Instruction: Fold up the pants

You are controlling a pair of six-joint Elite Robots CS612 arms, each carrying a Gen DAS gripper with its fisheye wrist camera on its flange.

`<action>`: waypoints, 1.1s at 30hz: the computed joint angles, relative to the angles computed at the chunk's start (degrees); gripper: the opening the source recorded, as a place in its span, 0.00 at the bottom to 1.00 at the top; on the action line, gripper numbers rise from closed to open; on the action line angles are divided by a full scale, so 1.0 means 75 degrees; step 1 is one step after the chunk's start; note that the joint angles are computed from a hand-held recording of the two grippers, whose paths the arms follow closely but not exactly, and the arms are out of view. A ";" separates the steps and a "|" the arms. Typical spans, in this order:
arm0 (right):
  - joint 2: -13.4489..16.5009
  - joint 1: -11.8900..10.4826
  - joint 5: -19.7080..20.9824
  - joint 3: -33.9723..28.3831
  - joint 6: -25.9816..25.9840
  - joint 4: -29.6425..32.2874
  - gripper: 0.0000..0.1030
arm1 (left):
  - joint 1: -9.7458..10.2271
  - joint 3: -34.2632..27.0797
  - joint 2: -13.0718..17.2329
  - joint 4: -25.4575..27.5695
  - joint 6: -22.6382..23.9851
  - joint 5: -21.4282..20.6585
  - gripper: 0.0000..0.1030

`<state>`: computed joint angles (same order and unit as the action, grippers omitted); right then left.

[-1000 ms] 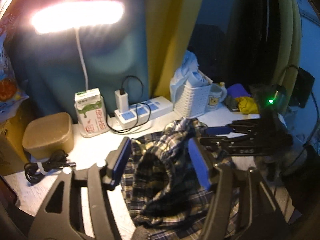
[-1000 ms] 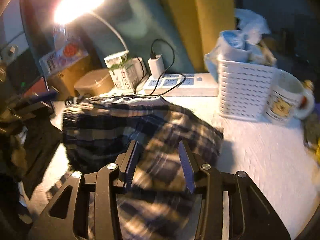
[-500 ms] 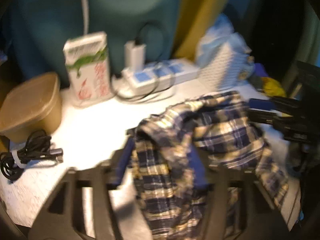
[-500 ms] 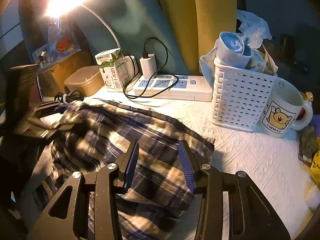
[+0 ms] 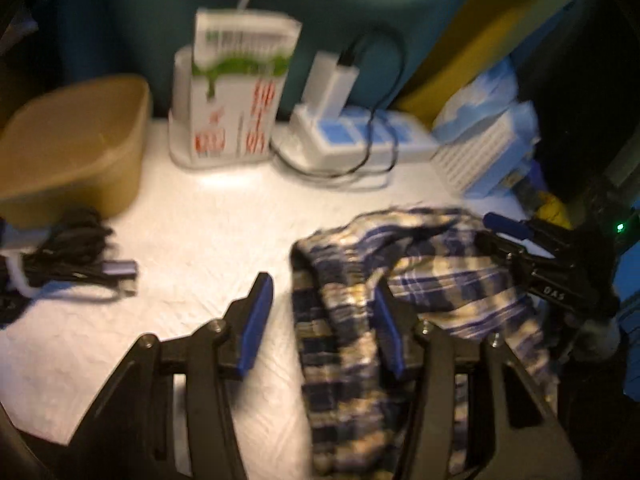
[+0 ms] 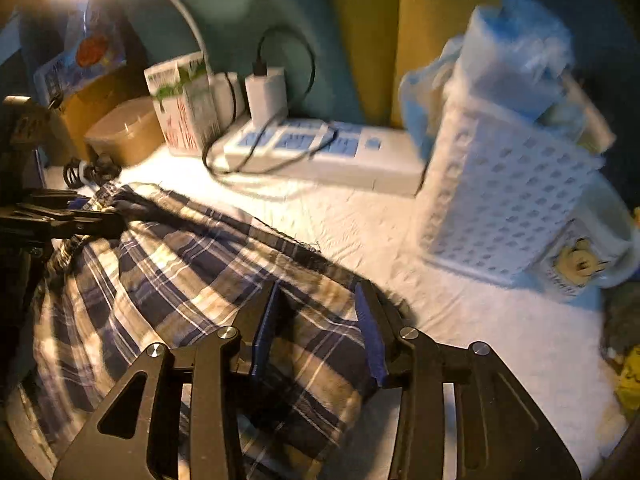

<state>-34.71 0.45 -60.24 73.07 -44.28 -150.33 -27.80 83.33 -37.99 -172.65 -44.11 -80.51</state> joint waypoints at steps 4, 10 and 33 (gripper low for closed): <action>-0.0482 -0.0167 0.0523 0.0620 -0.0335 0.0192 0.41 | -0.0197 0.0484 -0.0395 -0.0481 0.0050 0.0613 0.50; -0.1106 -0.0196 0.0253 0.1777 -0.1732 0.0535 0.41 | -0.0306 0.0678 -0.0426 -0.0352 -0.0078 0.0377 0.50; -0.1602 -0.0560 0.0930 0.2646 -0.1357 0.0038 0.41 | -0.0675 0.0997 -0.0672 -0.0357 -0.0512 0.0325 0.51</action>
